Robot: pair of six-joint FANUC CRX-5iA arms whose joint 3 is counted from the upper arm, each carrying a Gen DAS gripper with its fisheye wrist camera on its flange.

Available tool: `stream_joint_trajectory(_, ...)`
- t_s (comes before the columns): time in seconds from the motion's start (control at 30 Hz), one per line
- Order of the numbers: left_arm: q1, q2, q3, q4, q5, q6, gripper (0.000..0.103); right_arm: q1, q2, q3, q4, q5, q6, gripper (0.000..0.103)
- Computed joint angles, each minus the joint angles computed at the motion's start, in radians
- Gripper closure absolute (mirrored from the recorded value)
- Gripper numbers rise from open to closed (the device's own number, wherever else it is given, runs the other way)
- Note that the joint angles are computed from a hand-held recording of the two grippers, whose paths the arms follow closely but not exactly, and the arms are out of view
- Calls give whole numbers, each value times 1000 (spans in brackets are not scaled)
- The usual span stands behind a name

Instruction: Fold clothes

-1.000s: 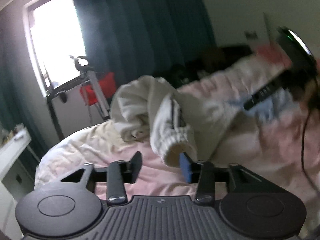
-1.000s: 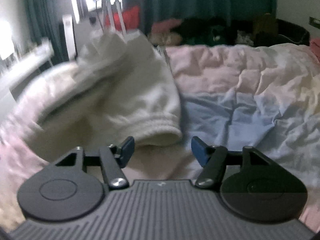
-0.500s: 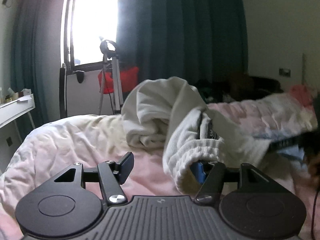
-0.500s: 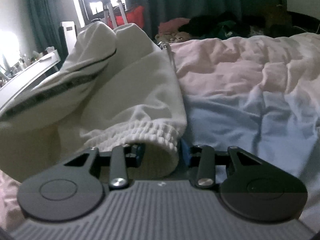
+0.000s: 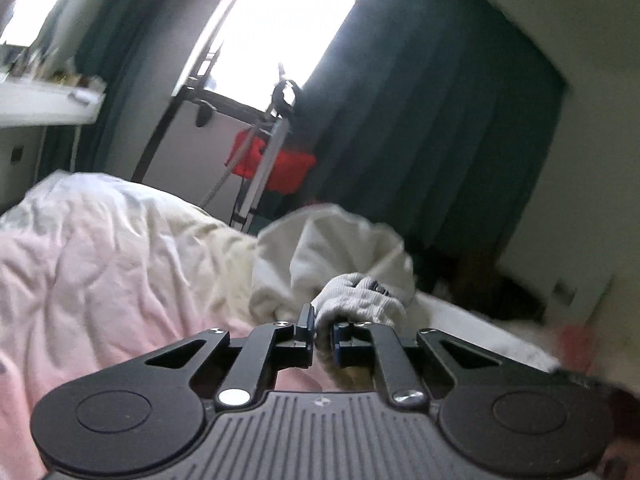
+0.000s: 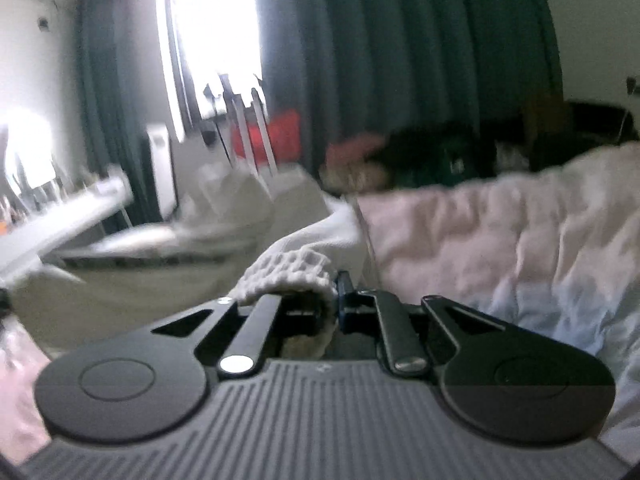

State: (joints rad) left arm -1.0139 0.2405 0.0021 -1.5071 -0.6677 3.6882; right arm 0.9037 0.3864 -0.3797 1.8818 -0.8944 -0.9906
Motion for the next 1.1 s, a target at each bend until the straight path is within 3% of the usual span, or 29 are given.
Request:
stream_joint_trajectory(0.1, -28, -66, -51, -40, -45, 112, 95, 77, -53, -36, -1, -95, -4, 92)
stream_joint_trajectory(0.17, -43, -111, -78, -4, -83, 96, 95, 128, -84, -57, -27, -118, 14, 92)
stream_joint_trajectory(0.23, -35, -159, -106, 100, -94, 20, 94, 185, -102, -65, -109, -105, 60, 92)
stream_joint_trajectory(0.3, -7, -197, -128, 231, -89, -84, 94, 239, -114, -67, -201, -73, 103, 92)
stream_joint_trajectory(0.47, 136, -202, -126, 659, -46, -571, 94, 343, -92, -5, -477, 8, 316, 88)
stream_joint_trajectory(0.53, 163, -193, -131, 731, -36, -700, 94, 363, -78, 30, -572, 11, 427, 86)
stream_joint_trajectory(0.6, 186, -192, -140, 783, -29, -785, 92, 363, -91, 28, -611, 36, 443, 82)
stream_joint_trajectory(0.67, 216, -207, -165, 862, -1, -869, 90, 347, -135, -19, -602, 110, 364, 73)
stream_joint_trajectory(0.7, 225, -223, -184, 898, 11, -902, 80, 336, -161, -53, -575, 157, 300, 69)
stream_joint_trajectory(0.73, 234, -239, -203, 934, 21, -938, 73, 318, -188, -90, -531, 212, 221, 58)
stream_joint_trajectory(0.77, 238, -253, -216, 967, 20, -979, 59, 298, -212, -125, -473, 260, 134, 47)
stream_joint_trajectory(0.8, 234, -259, -214, 983, 7, -1007, 49, 279, -231, -155, -402, 295, 42, 41)
stream_joint_trajectory(0.83, 232, -268, -217, 996, -1, -1031, 46, 256, -249, -184, -316, 328, -59, 35)
stream_joint_trajectory(0.9, 232, -286, -230, 1025, 3, -1074, 35, 193, -281, -232, -102, 378, -283, 34)
stream_joint_trajectory(1.0, 254, -325, -286, 1102, 90, -1159, 19, 80, -311, -270, 223, 434, -626, 31)
stream_joint_trajectory(1.03, 261, -335, -302, 1126, 117, -1186, 19, 68, -313, -275, 245, 430, -673, 31)
stream_joint_trajectory(1.1, 255, -332, -301, 1107, 144, -1172, 13, 90, -305, -282, 134, 406, -641, 30)
